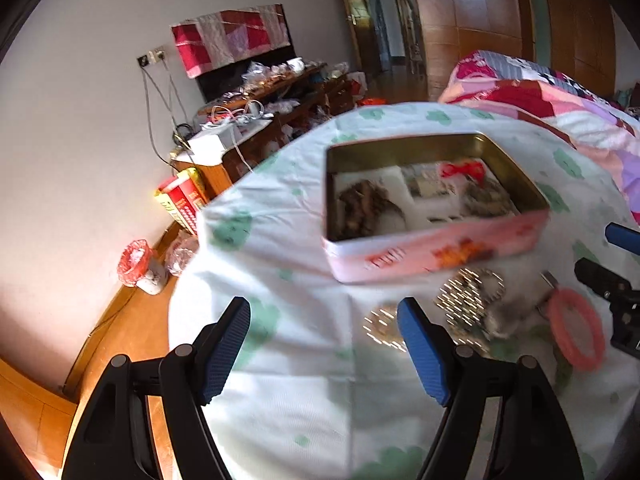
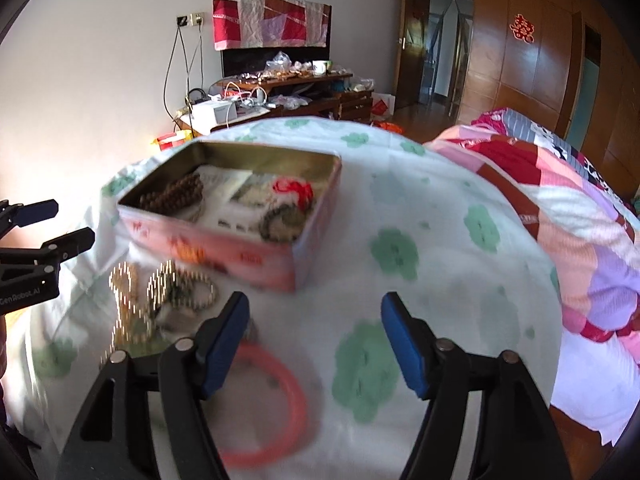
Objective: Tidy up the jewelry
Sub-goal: 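Withdraw both grippers from the tin toward the remaining jewelry, then grasp the pearl strand with the left gripper while the right grasps the pink bangle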
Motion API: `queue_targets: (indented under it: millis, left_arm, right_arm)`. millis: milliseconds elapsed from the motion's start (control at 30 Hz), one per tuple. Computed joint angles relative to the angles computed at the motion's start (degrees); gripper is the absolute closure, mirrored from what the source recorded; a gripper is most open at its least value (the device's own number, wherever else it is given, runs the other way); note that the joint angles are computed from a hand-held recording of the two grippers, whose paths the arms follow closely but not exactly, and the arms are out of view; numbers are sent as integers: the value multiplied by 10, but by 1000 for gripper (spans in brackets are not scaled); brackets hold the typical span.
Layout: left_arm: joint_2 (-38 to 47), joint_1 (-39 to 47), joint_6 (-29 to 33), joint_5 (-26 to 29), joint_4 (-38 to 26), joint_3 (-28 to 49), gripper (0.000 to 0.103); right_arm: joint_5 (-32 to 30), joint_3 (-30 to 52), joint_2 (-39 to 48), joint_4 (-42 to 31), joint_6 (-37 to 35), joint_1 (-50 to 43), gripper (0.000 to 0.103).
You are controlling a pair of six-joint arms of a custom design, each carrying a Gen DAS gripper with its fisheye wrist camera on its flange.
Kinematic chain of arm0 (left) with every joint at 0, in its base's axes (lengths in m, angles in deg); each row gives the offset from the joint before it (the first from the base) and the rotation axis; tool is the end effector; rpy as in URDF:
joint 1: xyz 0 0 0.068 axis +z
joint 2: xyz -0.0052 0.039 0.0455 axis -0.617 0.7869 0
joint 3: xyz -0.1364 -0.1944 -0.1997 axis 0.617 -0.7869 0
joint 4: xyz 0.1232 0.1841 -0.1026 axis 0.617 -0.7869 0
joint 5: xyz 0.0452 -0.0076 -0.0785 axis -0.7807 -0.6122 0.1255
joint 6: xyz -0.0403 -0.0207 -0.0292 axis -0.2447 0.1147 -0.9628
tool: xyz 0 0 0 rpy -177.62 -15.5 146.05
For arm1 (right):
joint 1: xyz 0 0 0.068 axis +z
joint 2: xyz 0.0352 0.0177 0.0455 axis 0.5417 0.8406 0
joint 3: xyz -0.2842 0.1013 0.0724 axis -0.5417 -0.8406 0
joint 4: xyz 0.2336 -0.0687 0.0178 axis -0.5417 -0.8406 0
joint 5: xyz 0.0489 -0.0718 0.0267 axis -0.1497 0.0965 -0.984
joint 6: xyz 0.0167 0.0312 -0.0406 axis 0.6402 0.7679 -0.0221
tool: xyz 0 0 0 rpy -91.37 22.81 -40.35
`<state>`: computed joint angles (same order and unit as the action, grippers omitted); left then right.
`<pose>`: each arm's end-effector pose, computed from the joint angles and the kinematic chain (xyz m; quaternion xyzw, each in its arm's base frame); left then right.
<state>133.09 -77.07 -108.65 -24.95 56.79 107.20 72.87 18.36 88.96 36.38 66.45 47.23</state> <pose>0.1812 -0.1177 0.1385 -0.0590 0.9235 0.1353 0.3541 0.2495 0.0707 0.1178 -0.2344 0.8889 0.0921 0.3828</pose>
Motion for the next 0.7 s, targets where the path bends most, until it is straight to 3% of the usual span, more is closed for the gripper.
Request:
queue_targets:
  millis: [200, 367, 600, 700]
  left_arm:
    - [51, -41, -36, 15, -4, 27, 27]
    - [104, -53, -29, 36, 11, 38, 27]
    - [115, -27, -24, 19, 3, 21, 19]
    - [94, 5, -14, 38, 50, -23, 19]
  right_arm:
    - [9, -49, 6, 44, -12, -9, 28]
    - [10, -63, 26, 74, -16, -13, 27]
    - [15, -73, 43, 104, -14, -16, 27]
    - [18, -76, 45, 110, -14, -15, 25]
